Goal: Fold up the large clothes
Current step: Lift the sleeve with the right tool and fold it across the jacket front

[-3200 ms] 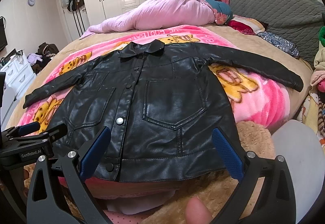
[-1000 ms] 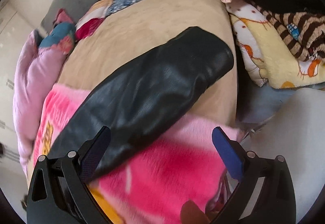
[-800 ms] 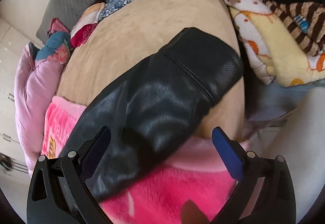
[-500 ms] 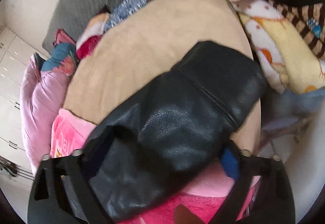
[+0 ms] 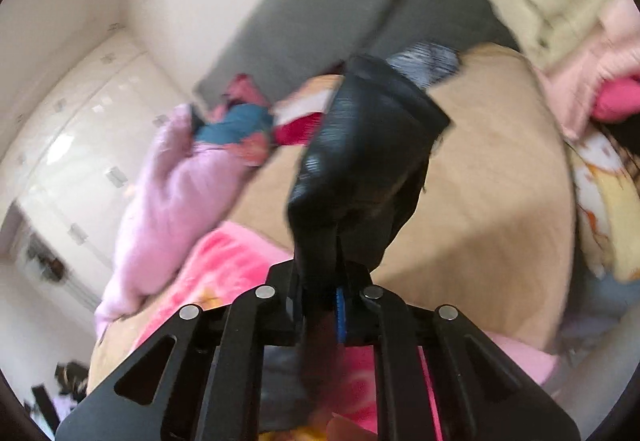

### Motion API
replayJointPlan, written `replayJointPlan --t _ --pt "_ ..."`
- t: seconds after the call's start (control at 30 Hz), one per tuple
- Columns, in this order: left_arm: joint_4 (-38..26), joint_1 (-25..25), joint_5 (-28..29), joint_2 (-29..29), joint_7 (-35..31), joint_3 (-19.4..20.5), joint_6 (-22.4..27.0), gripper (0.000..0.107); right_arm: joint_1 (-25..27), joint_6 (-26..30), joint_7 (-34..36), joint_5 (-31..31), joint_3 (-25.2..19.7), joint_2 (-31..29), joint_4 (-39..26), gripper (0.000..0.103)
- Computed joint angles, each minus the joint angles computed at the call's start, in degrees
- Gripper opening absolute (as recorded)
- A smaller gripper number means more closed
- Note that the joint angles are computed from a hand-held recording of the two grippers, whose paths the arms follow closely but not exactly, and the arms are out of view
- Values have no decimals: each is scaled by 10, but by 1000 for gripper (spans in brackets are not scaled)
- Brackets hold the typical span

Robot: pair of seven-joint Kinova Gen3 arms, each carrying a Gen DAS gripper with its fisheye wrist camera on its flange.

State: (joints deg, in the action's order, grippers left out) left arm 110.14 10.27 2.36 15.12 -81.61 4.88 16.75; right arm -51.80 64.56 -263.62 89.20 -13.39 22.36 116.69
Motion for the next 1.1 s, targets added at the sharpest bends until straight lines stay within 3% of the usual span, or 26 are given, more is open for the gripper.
replayJointPlan --t 0.1,0.2,0.3,0.47,0.57,0.7,0.8,1.1 --pt "9 -11 57 -24 -63 -10 5 95 -26 12 70 23 11 -2 -43 11" --pt "16 -16 120 -50 -132 -35 20 95 -82 -13 140 25 64 4 -100 11" --pt "15 -74 181 -72 -202 -11 46 95 -124 -40 210 19 107 23 -165 10" --pt "13 -182 284 -112 -319 28 104 95 -91 -48 326 36 32 74 -284 10" --pt "22 -194 343 -134 -389 -5 124 95 -97 -69 396 37 21 109 -355 10" --pt "34 -207 426 -148 -480 -63 161 95 -68 -85 476 60 -48 155 -435 10" --pt "40 -230 483 -145 -546 -95 200 95 -80 -123 516 50 -40 183 -477 10" --pt "60 -307 552 -138 -636 -143 269 95 -128 -201 620 -15 -2 255 -580 10"
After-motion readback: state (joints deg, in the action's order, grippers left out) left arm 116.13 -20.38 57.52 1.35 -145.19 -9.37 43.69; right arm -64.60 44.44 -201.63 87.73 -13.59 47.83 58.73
